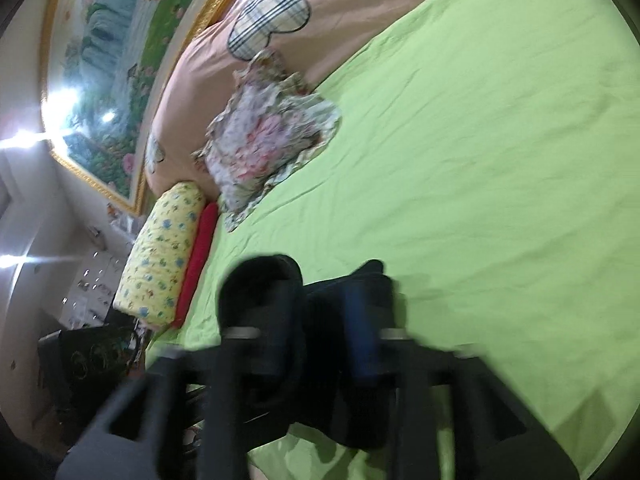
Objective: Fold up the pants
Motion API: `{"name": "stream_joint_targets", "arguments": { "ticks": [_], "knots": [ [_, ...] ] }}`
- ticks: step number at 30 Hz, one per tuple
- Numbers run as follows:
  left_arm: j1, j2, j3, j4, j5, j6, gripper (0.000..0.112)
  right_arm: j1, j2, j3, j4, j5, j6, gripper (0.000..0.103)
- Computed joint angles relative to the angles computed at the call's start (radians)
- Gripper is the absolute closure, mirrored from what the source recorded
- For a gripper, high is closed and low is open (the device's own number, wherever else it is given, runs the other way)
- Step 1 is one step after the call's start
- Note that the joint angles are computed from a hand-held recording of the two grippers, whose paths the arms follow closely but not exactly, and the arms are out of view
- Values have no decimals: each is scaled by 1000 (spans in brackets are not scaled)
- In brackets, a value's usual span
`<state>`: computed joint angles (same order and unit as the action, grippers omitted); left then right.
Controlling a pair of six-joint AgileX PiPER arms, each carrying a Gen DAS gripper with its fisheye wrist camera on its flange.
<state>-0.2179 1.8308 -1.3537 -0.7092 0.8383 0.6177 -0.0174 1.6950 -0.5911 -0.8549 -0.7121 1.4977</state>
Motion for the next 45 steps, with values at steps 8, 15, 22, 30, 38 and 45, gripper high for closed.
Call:
{"name": "stream_joint_targets", "arguments": {
  "ticks": [8, 15, 22, 30, 38, 45],
  "knots": [
    [81, -46, 37, -50, 74, 63, 54, 32, -88, 78, 90, 10, -56, 35],
    [157, -108, 84, -86, 126, 121, 52, 129, -141, 85, 186, 107, -93, 34],
    [261, -111, 81, -91, 141, 140, 49, 247, -196, 60, 339, 296, -218, 33],
    [359, -66, 52, -58, 107, 101, 46, 365, -207, 19, 671, 429, -519, 32],
    [408, -27, 40, -23, 70, 83, 44, 410, -191, -10, 874, 475, -698, 28],
    [406, -11, 46, 6, 45, 54, 42, 421, -164, -31, 895, 490, -702, 25]
  ]
}}
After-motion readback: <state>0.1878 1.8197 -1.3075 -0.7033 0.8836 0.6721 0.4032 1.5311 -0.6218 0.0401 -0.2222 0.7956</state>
